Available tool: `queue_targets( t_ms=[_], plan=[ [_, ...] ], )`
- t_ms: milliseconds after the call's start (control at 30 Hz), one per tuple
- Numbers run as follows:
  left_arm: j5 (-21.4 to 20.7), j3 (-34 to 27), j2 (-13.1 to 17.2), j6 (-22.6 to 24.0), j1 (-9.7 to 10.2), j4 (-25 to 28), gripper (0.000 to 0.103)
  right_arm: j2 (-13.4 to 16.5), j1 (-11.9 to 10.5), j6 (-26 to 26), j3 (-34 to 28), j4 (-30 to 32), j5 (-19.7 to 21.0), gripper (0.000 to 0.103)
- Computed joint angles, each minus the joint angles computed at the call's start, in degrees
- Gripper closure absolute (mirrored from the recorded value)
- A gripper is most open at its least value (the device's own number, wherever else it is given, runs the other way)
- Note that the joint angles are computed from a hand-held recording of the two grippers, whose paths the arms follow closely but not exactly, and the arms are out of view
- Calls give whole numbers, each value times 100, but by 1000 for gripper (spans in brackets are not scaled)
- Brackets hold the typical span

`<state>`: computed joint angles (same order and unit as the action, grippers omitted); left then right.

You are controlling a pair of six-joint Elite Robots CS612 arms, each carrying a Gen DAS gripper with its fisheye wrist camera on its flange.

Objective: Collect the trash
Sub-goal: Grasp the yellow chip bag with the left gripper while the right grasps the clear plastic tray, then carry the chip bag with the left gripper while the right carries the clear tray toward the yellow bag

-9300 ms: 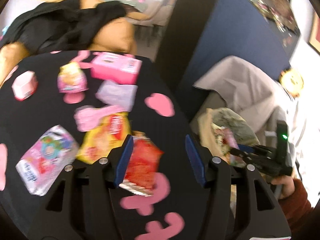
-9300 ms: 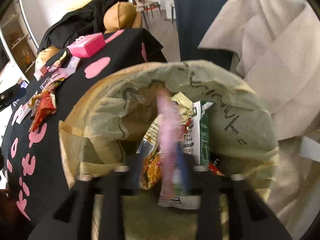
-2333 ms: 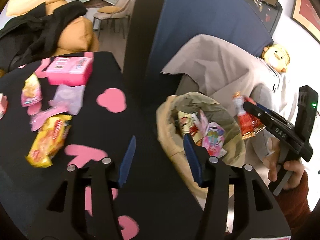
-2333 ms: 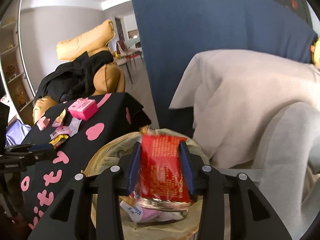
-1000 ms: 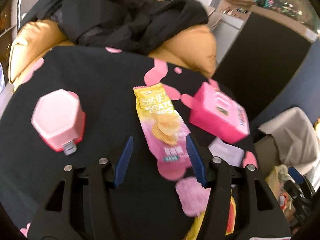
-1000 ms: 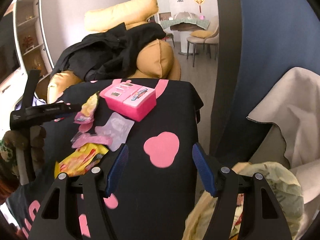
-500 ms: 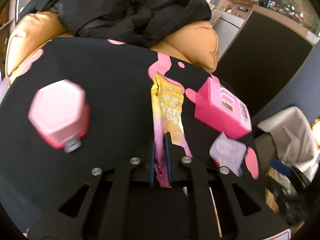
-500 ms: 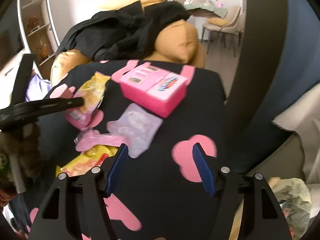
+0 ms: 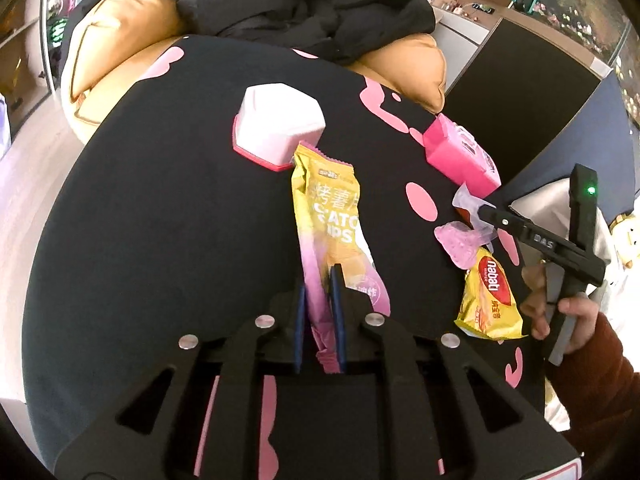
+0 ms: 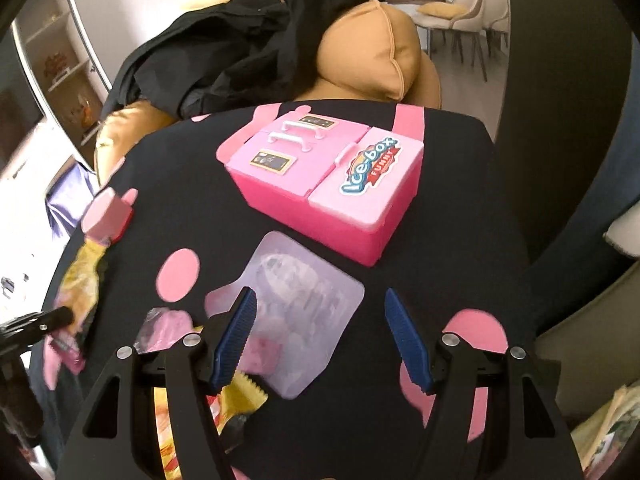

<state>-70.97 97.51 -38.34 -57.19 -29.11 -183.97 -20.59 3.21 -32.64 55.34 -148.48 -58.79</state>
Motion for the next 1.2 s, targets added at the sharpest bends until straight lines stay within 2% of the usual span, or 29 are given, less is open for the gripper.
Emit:
queue_targets(
  t_ms=[233, 300, 333, 400, 467, 667, 933, 967, 1000, 1100, 1200],
  plan=[
    [53, 35, 11, -57, -2, -149, 87, -14, 102, -495, 77, -70, -116, 42],
    [66, 41, 11, -131, 2, -135, 83, -37, 134, -603, 151, -243, -227, 63],
    [70, 48, 9, -160, 3, -134, 82, -56, 145, -715, 170, -233, -218, 68],
    [88, 71, 0, -222, -4, -131, 79, -105, 157, -835, 191, -87, -221, 89],
    [99, 67, -1, -236, -12, -121, 76, -161, 161, -925, 280, -162, -246, 94],
    [240, -11, -2, -278, -26, 98, 73, -483, 49, -955, 770, -549, 121, 97],
    [470, -185, 16, -370, -53, 574, 73, -755, -104, -963, 1171, -822, 364, 97],
    [434, -201, 21, -332, -48, 587, 84, -771, -120, -950, 1203, -843, 376, 97],
    [360, -215, 29, -301, -41, 579, 89, -791, -141, -934, 1239, -854, 401, 97],
    [452, -221, 1, -220, -97, 622, 94, -848, -195, -905, 1366, -985, 471, 97],
    [631, -212, -61, -115, -176, 659, 95, -910, -244, -900, 1490, -1116, 551, 97]
  ],
)
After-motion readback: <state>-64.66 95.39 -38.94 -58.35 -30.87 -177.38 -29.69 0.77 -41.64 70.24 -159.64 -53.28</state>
